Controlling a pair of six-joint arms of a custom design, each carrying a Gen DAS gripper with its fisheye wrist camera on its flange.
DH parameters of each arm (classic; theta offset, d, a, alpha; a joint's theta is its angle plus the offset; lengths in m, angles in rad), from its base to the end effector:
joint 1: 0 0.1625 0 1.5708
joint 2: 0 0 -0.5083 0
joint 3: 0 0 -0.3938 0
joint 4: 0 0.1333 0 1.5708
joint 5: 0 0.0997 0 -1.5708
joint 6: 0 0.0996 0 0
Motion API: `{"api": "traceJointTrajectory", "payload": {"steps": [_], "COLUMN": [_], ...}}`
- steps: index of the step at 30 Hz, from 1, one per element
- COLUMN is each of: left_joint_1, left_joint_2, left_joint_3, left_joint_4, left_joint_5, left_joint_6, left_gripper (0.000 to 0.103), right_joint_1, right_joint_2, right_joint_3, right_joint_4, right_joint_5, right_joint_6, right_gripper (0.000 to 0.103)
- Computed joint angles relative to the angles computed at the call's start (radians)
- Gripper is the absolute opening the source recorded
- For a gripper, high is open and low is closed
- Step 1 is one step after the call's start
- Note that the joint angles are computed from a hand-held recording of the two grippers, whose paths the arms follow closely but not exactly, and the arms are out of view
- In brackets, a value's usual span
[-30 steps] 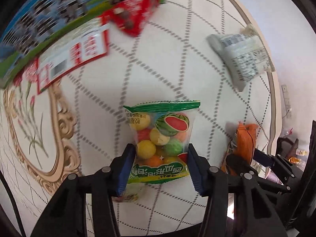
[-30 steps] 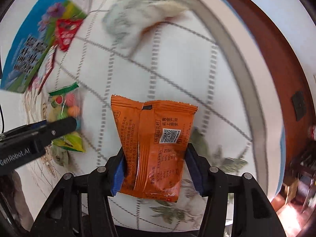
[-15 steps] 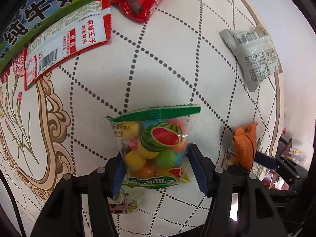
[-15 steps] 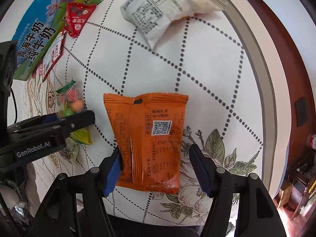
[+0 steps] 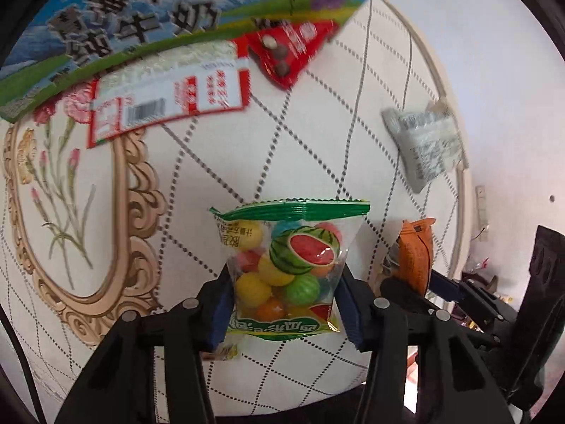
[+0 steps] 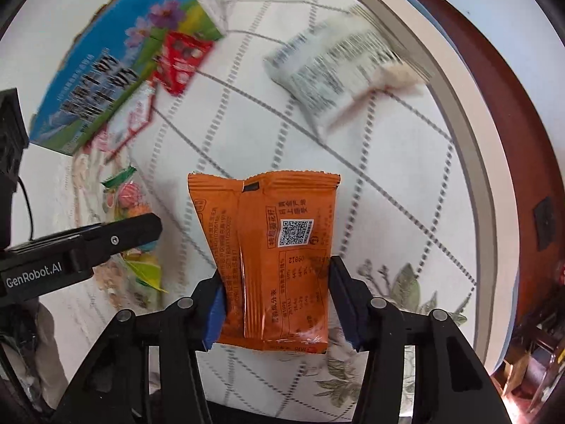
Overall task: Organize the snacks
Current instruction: 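Carry both snacks into the box and open both tools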
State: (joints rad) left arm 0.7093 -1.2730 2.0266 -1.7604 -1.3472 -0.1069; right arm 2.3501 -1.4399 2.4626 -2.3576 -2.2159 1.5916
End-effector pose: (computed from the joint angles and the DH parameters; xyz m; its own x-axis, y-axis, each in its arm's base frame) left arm -0.2544 -0.4231 0.2436 -0.6105 0.7537 -0.2434 0.5795 0.6345 0.5115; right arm 0.2981 -0.1973 0.2297 -0.6734 0.7053 0.2215 0.4838 0.6470 -0.5894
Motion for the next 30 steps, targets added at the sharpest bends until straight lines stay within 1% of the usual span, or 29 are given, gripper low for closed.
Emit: {"api": "traceJointTrajectory", "payload": {"steps": [1,2,4,6,8,10,11,12,15,18,21,23,24,26,30], "left_joint_1": [0.006,0.011,0.018,0.023,0.024,0.022,0.024,0.022,0.031,0.058,0.086,0.102,0.111,0.131,0.158], "left_joint_2": [-0.003,-0.007,-0.013,-0.011,-0.004,0.018,0.03,0.032,0.078,0.133,0.196,0.237,0.255,0.294,0.346], "left_joint_3": [-0.023,-0.049,-0.105,-0.161,-0.229,-0.306,-0.338,-0.352,-0.446,-0.536,-0.611,-0.659,-0.682,-0.72,-0.762], "left_joint_4": [0.007,0.013,0.02,0.027,0.033,0.038,0.039,0.034,0.014,0.002,0.022,0.057,0.077,0.112,0.164], "left_joint_5": [-0.005,-0.012,-0.014,-0.018,-0.017,-0.007,0.004,0.019,0.093,0.157,0.2,0.217,0.219,0.219,0.226], "left_joint_6": [-0.001,0.0,-0.005,-0.003,-0.003,0.0,0.005,0.004,0.012,0.014,0.004,-0.008,-0.019,-0.036,-0.059], "left_gripper": [0.049,0.049,0.049,0.049,0.049,0.049,0.049,0.049,0.049,0.049,0.049,0.049,0.049,0.049,0.049], "right_joint_1": [0.016,0.024,0.029,0.028,0.013,-0.016,-0.034,-0.054,-0.094,-0.155,-0.205,-0.236,-0.255,-0.273,-0.306], "right_joint_2": [-0.01,-0.014,-0.018,-0.008,0.012,0.041,0.097,0.123,0.166,0.233,0.269,0.299,0.314,0.331,0.369], "right_joint_3": [-0.015,-0.03,-0.066,-0.106,-0.153,-0.215,-0.254,-0.299,-0.39,-0.498,-0.577,-0.62,-0.647,-0.68,-0.737], "right_joint_4": [0.003,-0.002,-0.006,-0.041,-0.105,-0.155,-0.212,-0.23,-0.255,-0.282,-0.257,-0.234,-0.21,-0.172,-0.105], "right_joint_5": [-0.015,-0.031,-0.063,-0.087,-0.102,-0.104,-0.11,-0.112,-0.121,-0.121,-0.099,-0.081,-0.061,-0.045,-0.011], "right_joint_6": [0.002,-0.015,-0.058,-0.127,-0.223,-0.349,-0.409,-0.484,-0.617,-0.745,-0.801,-0.82,-0.831,-0.836,-0.853], "right_gripper": [0.055,0.055,0.055,0.055,0.055,0.055,0.055,0.055,0.055,0.055,0.055,0.055,0.055,0.055,0.055]}}
